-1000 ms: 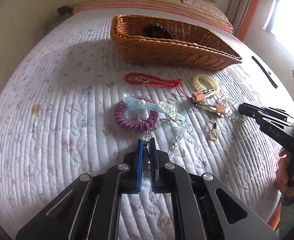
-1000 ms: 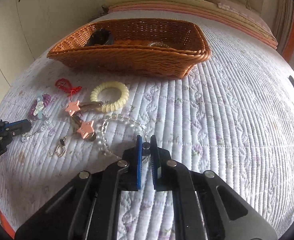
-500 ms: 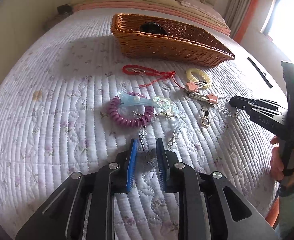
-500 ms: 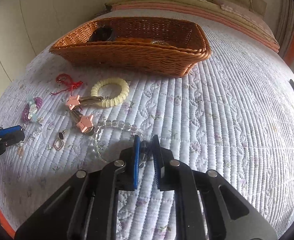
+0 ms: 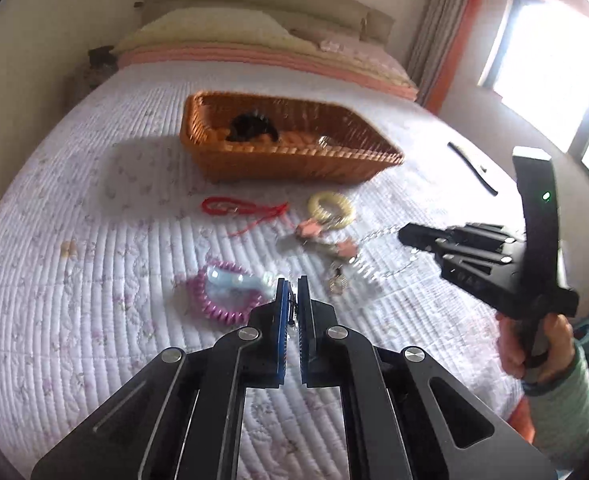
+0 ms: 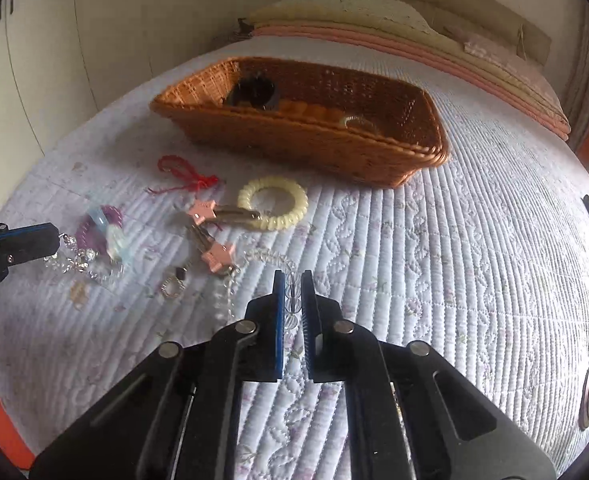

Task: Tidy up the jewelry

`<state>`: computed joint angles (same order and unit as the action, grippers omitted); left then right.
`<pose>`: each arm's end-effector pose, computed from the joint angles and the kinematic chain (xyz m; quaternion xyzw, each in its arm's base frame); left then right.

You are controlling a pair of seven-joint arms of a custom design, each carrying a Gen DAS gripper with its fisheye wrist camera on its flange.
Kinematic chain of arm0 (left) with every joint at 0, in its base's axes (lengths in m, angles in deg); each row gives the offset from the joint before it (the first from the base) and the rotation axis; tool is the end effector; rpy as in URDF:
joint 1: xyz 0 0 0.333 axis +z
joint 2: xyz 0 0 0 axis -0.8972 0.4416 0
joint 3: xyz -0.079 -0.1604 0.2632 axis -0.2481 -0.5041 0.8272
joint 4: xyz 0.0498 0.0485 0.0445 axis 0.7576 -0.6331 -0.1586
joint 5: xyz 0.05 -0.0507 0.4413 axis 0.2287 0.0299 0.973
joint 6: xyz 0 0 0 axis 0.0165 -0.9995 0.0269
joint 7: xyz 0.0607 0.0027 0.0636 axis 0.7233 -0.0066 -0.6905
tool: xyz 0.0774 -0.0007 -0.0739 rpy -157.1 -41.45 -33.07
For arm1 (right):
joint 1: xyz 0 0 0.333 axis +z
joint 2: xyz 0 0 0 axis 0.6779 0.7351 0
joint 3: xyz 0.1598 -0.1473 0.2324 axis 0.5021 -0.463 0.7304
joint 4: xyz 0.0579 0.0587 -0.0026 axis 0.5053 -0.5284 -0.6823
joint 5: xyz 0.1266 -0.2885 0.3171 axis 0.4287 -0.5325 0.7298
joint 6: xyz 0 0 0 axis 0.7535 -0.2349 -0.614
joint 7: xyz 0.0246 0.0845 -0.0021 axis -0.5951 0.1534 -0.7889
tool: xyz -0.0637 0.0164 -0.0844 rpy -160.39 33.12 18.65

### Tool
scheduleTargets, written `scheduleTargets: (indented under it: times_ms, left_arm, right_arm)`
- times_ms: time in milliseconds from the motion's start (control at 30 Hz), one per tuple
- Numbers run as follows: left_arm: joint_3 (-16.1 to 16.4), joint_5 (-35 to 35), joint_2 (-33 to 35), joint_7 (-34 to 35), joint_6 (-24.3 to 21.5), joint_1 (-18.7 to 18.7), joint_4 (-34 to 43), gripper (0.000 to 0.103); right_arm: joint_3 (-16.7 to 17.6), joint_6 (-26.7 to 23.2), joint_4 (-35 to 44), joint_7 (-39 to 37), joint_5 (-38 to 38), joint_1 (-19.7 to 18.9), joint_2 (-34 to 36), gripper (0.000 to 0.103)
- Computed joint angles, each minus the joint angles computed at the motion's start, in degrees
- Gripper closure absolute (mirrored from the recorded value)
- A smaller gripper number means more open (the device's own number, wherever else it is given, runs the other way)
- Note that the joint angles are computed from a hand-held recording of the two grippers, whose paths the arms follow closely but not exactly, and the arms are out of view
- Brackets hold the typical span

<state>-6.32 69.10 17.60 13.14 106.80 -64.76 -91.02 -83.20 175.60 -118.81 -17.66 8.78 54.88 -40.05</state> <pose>0.4985 -0.2526 0.5118 -0.6890 0.5908 -0.3671 0.2039 0.6393 0.1729 0.4880 -0.8496 0.3922 -0.1573 0.3155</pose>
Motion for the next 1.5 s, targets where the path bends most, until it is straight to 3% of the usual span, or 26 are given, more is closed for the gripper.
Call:
scheduleTargets:
  times_ms: [167, 400, 467, 600, 667, 800, 867, 1000, 1133, 1300, 1433, 1500]
  left_arm:
    - [3.6, -6.7, -3.1, 6.3, 6.7, -3.1, -1.3, 0.101]
    - [-0.9, -8.6, -1.1, 7.7, 6.7, 2.1, 1.2, 0.101]
    - [-0.7, -8.4, -0.4, 8.5, 6.8, 2.5, 2.3, 0.101]
    - [-3.1, -2.5, 2.7, 6.2, 5.7, 7.2, 8.1, 0.101]
    - [-2.7, 0.6, 5.3, 5.0, 5.3, 7.7, 11.6, 0.101]
    - [-3.8, 13.4, 13.3, -3.2, 1.3, 10.5, 21.7, 0.101]
    - [-2.3, 13.5, 18.5, -2.7, 0.7, 9.3, 26.4, 0.101]
    - [0.6, 14.0, 27.1, -1.9, -2.1, 6.3, 34.0, 0.101]
    - [3.2, 12.1, 32.4, 1.1, -5.2, 3.3, 38.2, 0.101]
    - [7.3, 11.5, 34.3, 2.5, -8.3, -0.6, 39.6, 0.1]
    - [10.1, 9.8, 34.3, 4.2, -9.5, -2.9, 39.3, 0.099]
    - [11.3, 8.6, 33.7, 4.7, -9.6, -4.0, 38.5, 0.093]
  right_arm:
    - [-0.4, -0.4, 0.5, -3.2, 5.2, 0.4, -2.5, 0.097]
    - [-1.4, -2.1, 2.4, -2.9, 7.3, 0.7, -2.2, 0.097]
    - [-1.4, -3.0, 4.1, -3.2, 8.4, 0.4, -1.8, 0.097]
    - [-1.0, -2.7, 8.6, -3.6, 9.3, 0.1, -0.2, 0.097]
    - [-0.4, -1.0, 11.4, -3.5, 8.9, 0.0, 1.6, 0.097]
    - [1.1, -2.3, 21.2, 1.4, 5.2, -0.7, 8.6, 0.097]
    - [2.3, -3.3, 26.5, 3.8, 3.2, -1.2, 12.9, 0.097]
    - [3.7, -10.2, 39.6, 11.0, -2.6, -1.6, 23.2, 0.097]
    - [4.6, -15.6, 50.2, 16.5, -8.0, -1.5, 31.9, 0.097]
    - [3.3, -18.6, 58.3, 23.5, -14.9, -0.5, 38.4, 0.096]
    - [4.0, -19.0, 59.3, 25.7, -16.7, -1.0, 39.7, 0.096]
    - [4.2, -19.8, 59.9, 26.5, -17.0, -1.4, 40.0, 0.096]
